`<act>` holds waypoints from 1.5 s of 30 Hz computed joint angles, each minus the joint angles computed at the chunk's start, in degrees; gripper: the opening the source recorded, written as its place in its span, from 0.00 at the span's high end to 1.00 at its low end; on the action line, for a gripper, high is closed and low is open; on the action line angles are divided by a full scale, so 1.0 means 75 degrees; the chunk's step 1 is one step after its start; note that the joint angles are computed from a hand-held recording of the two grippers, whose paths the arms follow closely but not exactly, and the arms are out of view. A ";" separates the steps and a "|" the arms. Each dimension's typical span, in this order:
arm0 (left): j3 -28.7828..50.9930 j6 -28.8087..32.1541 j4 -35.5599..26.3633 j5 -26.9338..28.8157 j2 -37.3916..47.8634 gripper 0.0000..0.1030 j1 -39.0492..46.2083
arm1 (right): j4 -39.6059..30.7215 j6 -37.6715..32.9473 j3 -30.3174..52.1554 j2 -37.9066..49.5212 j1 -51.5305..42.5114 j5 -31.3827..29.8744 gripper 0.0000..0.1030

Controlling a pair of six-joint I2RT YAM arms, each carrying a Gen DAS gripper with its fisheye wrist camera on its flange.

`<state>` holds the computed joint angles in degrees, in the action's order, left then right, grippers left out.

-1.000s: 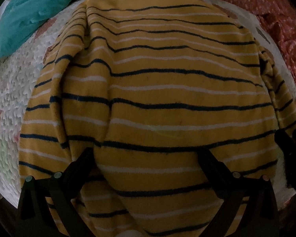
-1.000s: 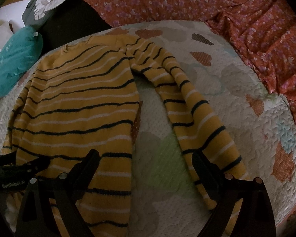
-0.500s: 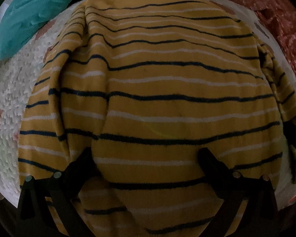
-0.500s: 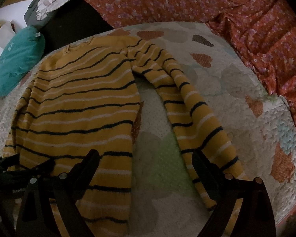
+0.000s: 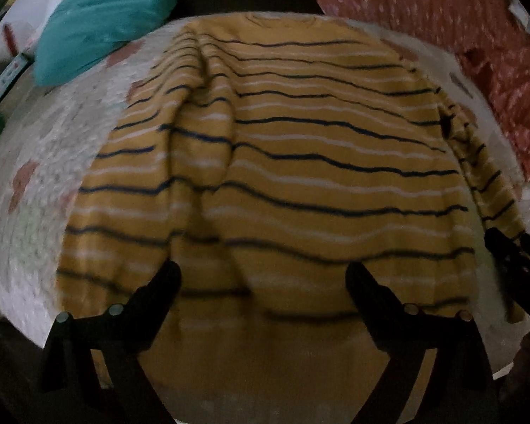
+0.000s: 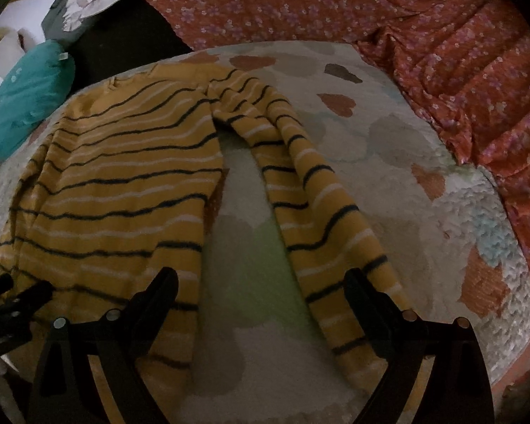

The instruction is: Fold small clothes

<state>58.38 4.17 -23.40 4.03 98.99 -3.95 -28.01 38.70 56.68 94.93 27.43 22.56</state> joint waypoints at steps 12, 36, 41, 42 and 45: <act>-0.2059 0.0656 0.0170 0.0449 -0.3408 0.09 0.1238 | 0.1128 0.0112 -0.1384 -0.2070 0.1299 0.1332 0.09; -0.1092 0.1261 -0.2194 0.2181 -0.6049 0.00 0.3569 | -0.2963 0.3104 0.0280 -0.1693 0.5322 0.3687 0.10; -0.1173 0.1238 -0.2209 0.1948 -0.5479 0.00 0.3527 | -0.1888 0.2636 -0.0117 -0.1640 0.5007 0.2666 0.14; -0.1139 0.1222 -0.2214 0.1913 -0.5267 0.00 0.3525 | -0.1653 0.2495 -0.0208 -0.1586 0.4860 0.2260 0.14; -0.1063 0.1111 -0.2087 0.1635 -0.4816 0.00 0.3406 | -0.0980 0.2085 -0.0505 -0.1451 0.4350 0.0948 0.21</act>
<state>50.40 12.51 -39.05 16.29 62.87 21.60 -35.37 54.33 52.90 84.04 60.06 29.67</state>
